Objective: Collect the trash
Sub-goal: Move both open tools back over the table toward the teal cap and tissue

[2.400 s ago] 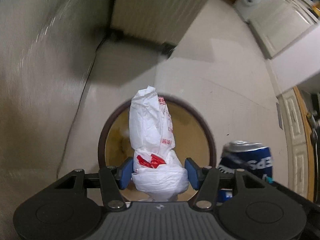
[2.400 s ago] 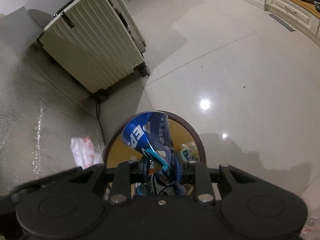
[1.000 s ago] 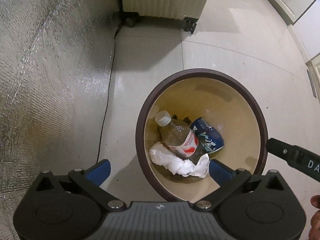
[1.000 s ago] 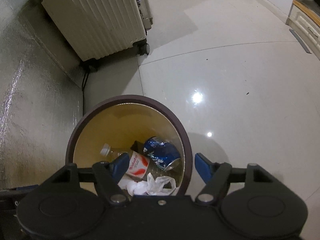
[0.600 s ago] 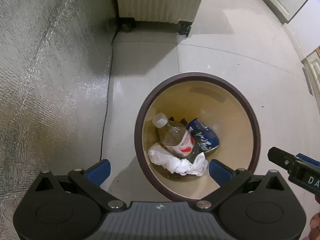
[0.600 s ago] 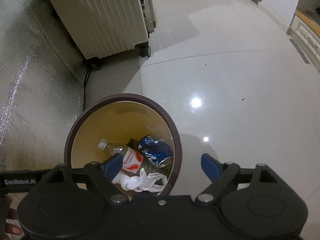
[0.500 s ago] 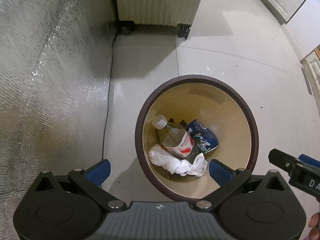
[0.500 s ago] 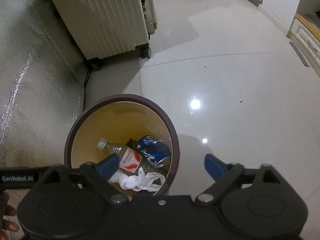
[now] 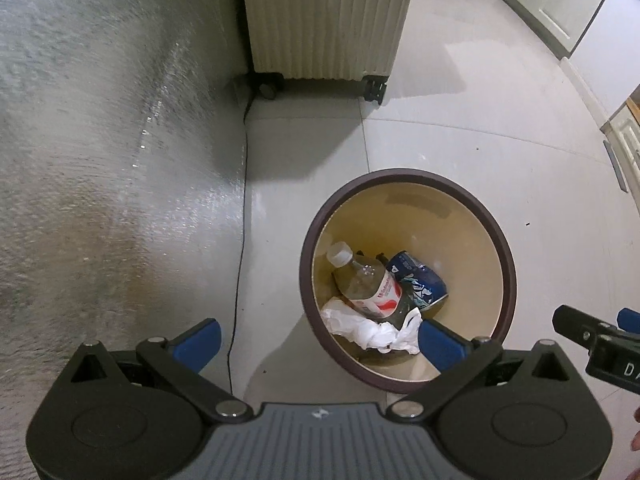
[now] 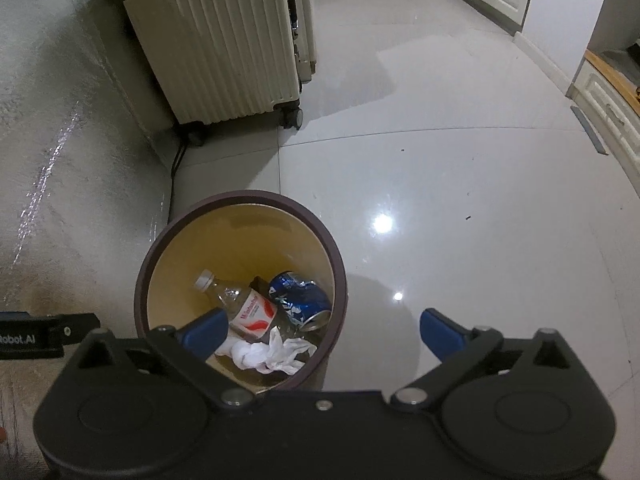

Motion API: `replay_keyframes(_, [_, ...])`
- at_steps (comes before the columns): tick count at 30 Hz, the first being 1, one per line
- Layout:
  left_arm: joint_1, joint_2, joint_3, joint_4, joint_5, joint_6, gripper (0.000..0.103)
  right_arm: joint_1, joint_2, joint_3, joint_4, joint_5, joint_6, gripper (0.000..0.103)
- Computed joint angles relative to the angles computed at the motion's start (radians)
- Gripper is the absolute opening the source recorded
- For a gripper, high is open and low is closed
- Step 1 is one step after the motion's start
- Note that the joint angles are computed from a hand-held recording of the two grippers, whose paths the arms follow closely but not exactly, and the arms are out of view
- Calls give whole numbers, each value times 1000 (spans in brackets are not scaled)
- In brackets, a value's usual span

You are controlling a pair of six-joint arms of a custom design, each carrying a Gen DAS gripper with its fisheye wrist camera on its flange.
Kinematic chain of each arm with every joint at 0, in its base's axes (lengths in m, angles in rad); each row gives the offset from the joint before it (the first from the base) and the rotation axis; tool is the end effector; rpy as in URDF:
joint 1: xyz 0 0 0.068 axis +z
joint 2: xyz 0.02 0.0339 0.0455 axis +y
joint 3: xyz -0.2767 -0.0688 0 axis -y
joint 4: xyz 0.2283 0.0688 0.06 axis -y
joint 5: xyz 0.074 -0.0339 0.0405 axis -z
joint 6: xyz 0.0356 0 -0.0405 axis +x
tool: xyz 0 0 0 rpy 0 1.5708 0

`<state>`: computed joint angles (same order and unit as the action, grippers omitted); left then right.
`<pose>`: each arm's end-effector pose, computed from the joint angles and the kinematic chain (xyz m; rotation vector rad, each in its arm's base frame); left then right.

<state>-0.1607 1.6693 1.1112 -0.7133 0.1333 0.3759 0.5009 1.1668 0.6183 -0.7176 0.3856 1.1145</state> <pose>0.3002 -0.0535 0.2144 0.7768 2.7179 -0.1418 0.1550 0.0696 0.1980 0.8778 2.5073 -0.0636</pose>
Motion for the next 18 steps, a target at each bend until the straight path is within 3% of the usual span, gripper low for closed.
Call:
replay_keyframes(10, [61,-107,-18,-66,21,83,103,189,-3,95,-187,57,192,103])
replay_keyframes(18, [164,-223,-7,-191,85,175,103,462,5,238,-467,133,515,103])
